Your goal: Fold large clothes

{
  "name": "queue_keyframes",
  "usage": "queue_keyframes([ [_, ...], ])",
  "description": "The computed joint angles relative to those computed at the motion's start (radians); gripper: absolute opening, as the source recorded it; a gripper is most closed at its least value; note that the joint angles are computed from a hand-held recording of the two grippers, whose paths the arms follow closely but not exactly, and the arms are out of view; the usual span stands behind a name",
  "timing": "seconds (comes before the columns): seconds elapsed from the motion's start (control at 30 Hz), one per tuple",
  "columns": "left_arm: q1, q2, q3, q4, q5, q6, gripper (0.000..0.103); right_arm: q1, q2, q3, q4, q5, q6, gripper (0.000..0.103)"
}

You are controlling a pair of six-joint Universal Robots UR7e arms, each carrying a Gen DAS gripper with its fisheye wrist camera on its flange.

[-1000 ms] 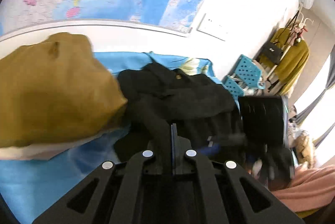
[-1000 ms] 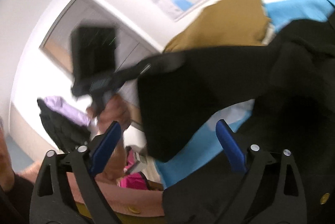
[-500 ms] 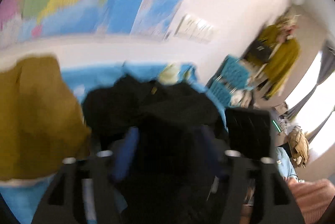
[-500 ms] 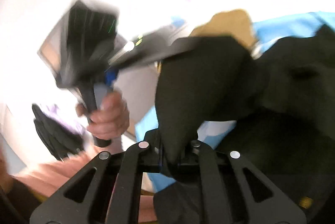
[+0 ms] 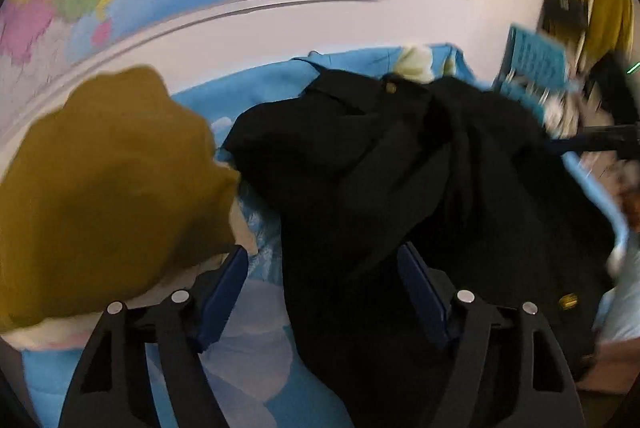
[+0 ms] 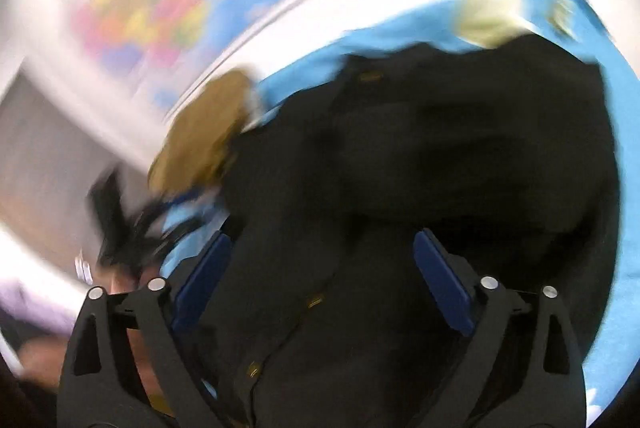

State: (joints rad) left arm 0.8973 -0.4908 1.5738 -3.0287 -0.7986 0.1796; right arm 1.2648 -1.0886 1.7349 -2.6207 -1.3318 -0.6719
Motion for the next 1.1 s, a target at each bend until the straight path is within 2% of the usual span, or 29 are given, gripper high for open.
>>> queue_keyframes([
  [0.13, -0.005, 0.056, -0.042, -0.044, 0.047, 0.109, 0.075, 0.09, 0.016, 0.111, -0.09, -0.119, -0.21, 0.097],
  [0.23, -0.003, 0.092, -0.087, -0.047, 0.084, 0.157, 0.075, 0.098, 0.02, 0.175, -0.175, -0.198, -0.379, 0.097],
  [0.27, 0.0, 0.104, -0.102, -0.044, 0.096, 0.165, 0.074, 0.11, 0.03, 0.199, -0.218, -0.219, -0.408, 0.097],
  [0.3, 0.003, 0.108, -0.11, -0.036, 0.097, 0.158, 0.069, 0.121, 0.055, 0.219, -0.299, -0.254, -0.446, 0.097],
  [0.33, 0.002, 0.102, -0.099, -0.029, 0.098, 0.143, 0.064, 0.131, 0.08, 0.234, -0.368, -0.276, -0.461, 0.089],
  [0.37, 0.009, 0.101, -0.111, 0.003, 0.091, 0.116, 0.054, 0.14, 0.078, 0.25, -0.406, -0.292, -0.469, 0.059],
  [0.4, 0.012, 0.099, -0.113, 0.019, 0.082, 0.098, 0.041, 0.138, 0.079, 0.242, -0.403, -0.291, -0.464, 0.043],
  [0.43, 0.014, 0.097, -0.115, 0.026, 0.076, 0.086, 0.034, 0.125, 0.062, 0.225, -0.357, -0.259, -0.427, 0.023],
  [0.47, 0.018, 0.095, -0.116, 0.03, 0.071, 0.072, 0.026, 0.104, 0.03, 0.215, -0.318, -0.202, -0.385, 0.017],
  [0.53, 0.019, 0.081, -0.101, 0.021, 0.061, 0.057, 0.02, 0.056, -0.044, 0.188, -0.233, -0.092, -0.342, 0.014],
  [0.6, 0.015, 0.065, -0.075, -0.013, 0.054, 0.057, 0.014, 0.011, -0.087, 0.143, -0.212, 0.008, -0.266, 0.014],
  [0.67, 0.014, 0.046, -0.047, -0.019, 0.032, 0.052, 0.014, -0.042, -0.111, 0.075, -0.183, 0.095, -0.162, 0.014],
  [0.73, 0.014, 0.031, -0.012, -0.036, 0.006, 0.079, 0.015, -0.098, -0.111, -0.003, -0.133, 0.144, -0.051, 0.014],
  [0.77, 0.011, 0.036, -0.002, -0.049, 0.016, 0.1, 0.017, -0.115, -0.106, -0.038, -0.091, 0.148, -0.006, 0.018],
  [0.8, 0.009, 0.042, 0.001, -0.045, 0.028, 0.108, 0.019, -0.133, -0.087, -0.076, -0.083, 0.112, 0.05, 0.022],
  [0.83, 0.006, 0.051, -0.001, -0.008, 0.052, 0.113, 0.019, -0.139, -0.071, -0.099, -0.081, 0.067, 0.071, 0.026],
  [0.9, -0.008, 0.078, -0.001, 0.001, 0.125, 0.148, 0.023, -0.15, -0.04, -0.133, -0.062, -0.036, 0.112, 0.042],
  [0.93, -0.012, 0.081, 0.003, 0.014, 0.141, 0.154, 0.025, -0.16, -0.028, -0.14, -0.056, -0.062, 0.151, 0.052],
  [1.0, -0.02, 0.066, 0.023, 0.01, 0.131, 0.159, 0.03, -0.186, -0.036, -0.135, -0.035, -0.034, 0.165, 0.057],
  [1.03, -0.023, 0.056, 0.035, -0.011, 0.118, 0.165, 0.035, -0.194, -0.041, -0.126, -0.051, -0.014, 0.171, 0.064],
  [1.07, -0.029, 0.046, 0.047, -0.051, 0.102, 0.181, 0.05, -0.2, -0.051, -0.113, -0.061, 0.02, 0.172, 0.072],
  [1.1, -0.035, 0.044, 0.054, -0.102, 0.096, 0.208, 0.062, -0.202, -0.052, -0.111, -0.066, 0.064, 0.163, 0.076],
])
